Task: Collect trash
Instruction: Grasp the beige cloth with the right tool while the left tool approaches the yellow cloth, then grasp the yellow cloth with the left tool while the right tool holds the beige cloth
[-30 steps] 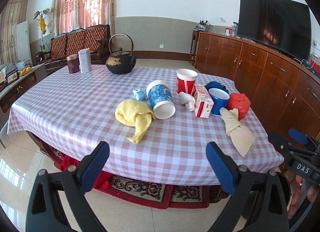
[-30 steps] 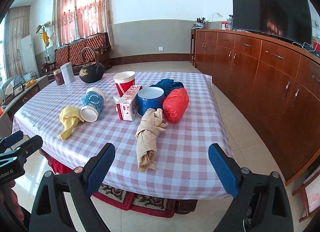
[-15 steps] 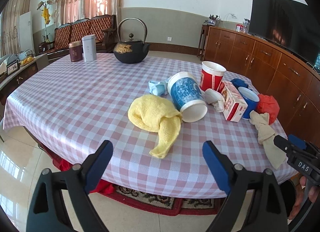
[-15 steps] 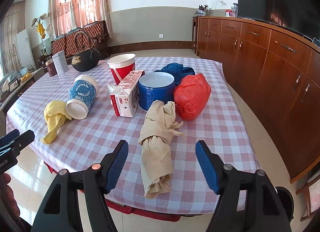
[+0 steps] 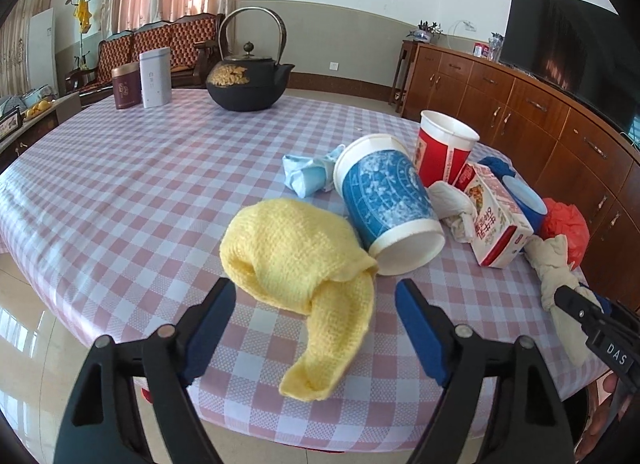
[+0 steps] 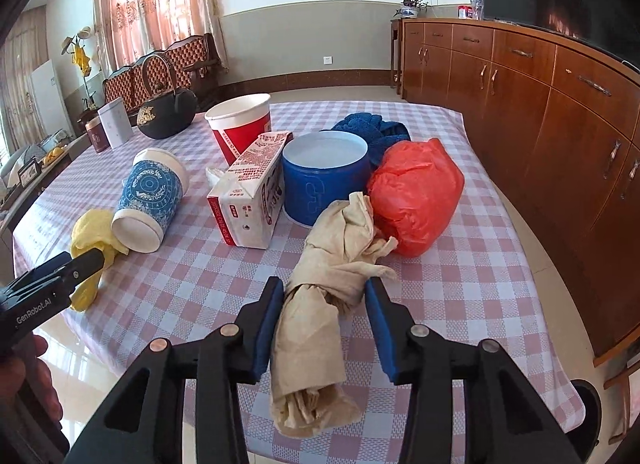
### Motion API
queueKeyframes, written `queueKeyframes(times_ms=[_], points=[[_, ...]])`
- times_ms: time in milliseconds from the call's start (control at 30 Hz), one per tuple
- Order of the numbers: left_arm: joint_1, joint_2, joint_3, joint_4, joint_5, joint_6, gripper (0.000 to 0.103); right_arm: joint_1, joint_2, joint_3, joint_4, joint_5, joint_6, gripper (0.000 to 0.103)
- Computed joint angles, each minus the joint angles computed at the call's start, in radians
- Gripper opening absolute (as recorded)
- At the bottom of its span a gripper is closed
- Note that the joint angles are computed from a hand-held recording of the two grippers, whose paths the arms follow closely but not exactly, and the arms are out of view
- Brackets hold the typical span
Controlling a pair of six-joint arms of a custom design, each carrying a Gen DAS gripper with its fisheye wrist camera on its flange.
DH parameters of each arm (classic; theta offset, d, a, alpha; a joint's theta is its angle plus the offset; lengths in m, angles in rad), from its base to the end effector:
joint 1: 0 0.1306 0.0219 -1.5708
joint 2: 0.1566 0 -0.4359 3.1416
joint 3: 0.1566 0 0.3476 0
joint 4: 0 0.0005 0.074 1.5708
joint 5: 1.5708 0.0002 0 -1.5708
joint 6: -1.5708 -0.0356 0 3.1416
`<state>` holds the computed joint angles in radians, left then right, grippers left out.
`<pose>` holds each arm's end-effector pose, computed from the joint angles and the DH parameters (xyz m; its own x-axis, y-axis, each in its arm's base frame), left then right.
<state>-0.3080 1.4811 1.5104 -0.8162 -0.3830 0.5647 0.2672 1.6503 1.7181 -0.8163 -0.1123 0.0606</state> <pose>0.4555 -0.1315 0.4998 -0.5860 -0.3345 -0.7381 -0.3360 0.9291 -0.1543 0.5302 0.1488 0.5034 -0.6345 -0.2361 -0.7360 -0.3807 0.9242 0.0317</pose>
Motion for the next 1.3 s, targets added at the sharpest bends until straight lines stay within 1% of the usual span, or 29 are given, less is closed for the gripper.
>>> queueKeyframes(times_ms=[100,133,167,200,233,267,333,367,433,467,533,667,833,1067,1167,1300], points=[[0.018,0.010,-0.003,0.006,0.022,0.002,0.076,0.003,-0.007,-0.014,0.012,-0.001,0.003,0.045],[0.023,0.012,-0.005,0.009,0.030,0.005,0.072,0.003,-0.008,-0.017,0.016,-0.006,-0.001,0.043],[0.029,0.012,-0.009,0.013,0.042,0.008,0.069,0.001,-0.007,-0.016,0.016,-0.015,-0.005,0.034],[0.034,0.011,-0.015,0.020,0.059,0.010,0.063,0.000,-0.006,-0.014,0.016,-0.024,-0.010,0.030],[0.035,0.009,-0.018,0.024,0.063,0.010,0.058,-0.002,-0.007,-0.013,0.018,-0.030,-0.014,0.029],[0.034,0.006,-0.020,0.026,0.061,0.007,0.056,-0.003,-0.006,-0.011,0.019,-0.033,-0.018,0.026],[0.033,-0.001,-0.027,0.034,0.065,0.008,0.048,-0.005,-0.009,-0.011,0.021,-0.042,-0.025,0.025],[0.031,-0.009,-0.033,0.037,0.064,0.010,0.046,-0.006,-0.012,-0.014,0.024,-0.043,-0.026,0.024],[0.030,-0.019,-0.039,0.040,0.069,0.014,0.038,-0.008,-0.022,-0.020,0.029,-0.049,-0.028,0.024],[0.025,-0.029,-0.046,0.043,0.065,0.017,0.036,-0.009,-0.028,-0.024,0.032,-0.049,-0.029,0.023],[0.020,-0.040,-0.052,0.044,0.059,0.016,0.024,-0.013,-0.040,-0.031,0.036,-0.054,-0.030,0.023],[-0.002,-0.060,-0.057,0.026,0.035,0.019,0.024,-0.022,-0.066,-0.045,0.038,-0.057,-0.032,0.023],[-0.015,-0.077,-0.061,0.036,0.047,0.012,0.019,-0.038,-0.093,-0.063,0.035,-0.063,-0.030,0.023],[-0.045,-0.089,-0.057,0.065,0.055,-0.008,0.017,-0.057,-0.121,-0.082,0.036,-0.065,-0.033,0.023],[-0.061,-0.092,-0.050,0.070,0.052,-0.013,0.017,-0.067,-0.134,-0.089,0.041,-0.066,-0.032,0.023],[-0.098,-0.098,-0.040,0.068,0.027,-0.009,0.017,-0.087,-0.151,-0.098,0.041,-0.070,-0.030,0.023]])
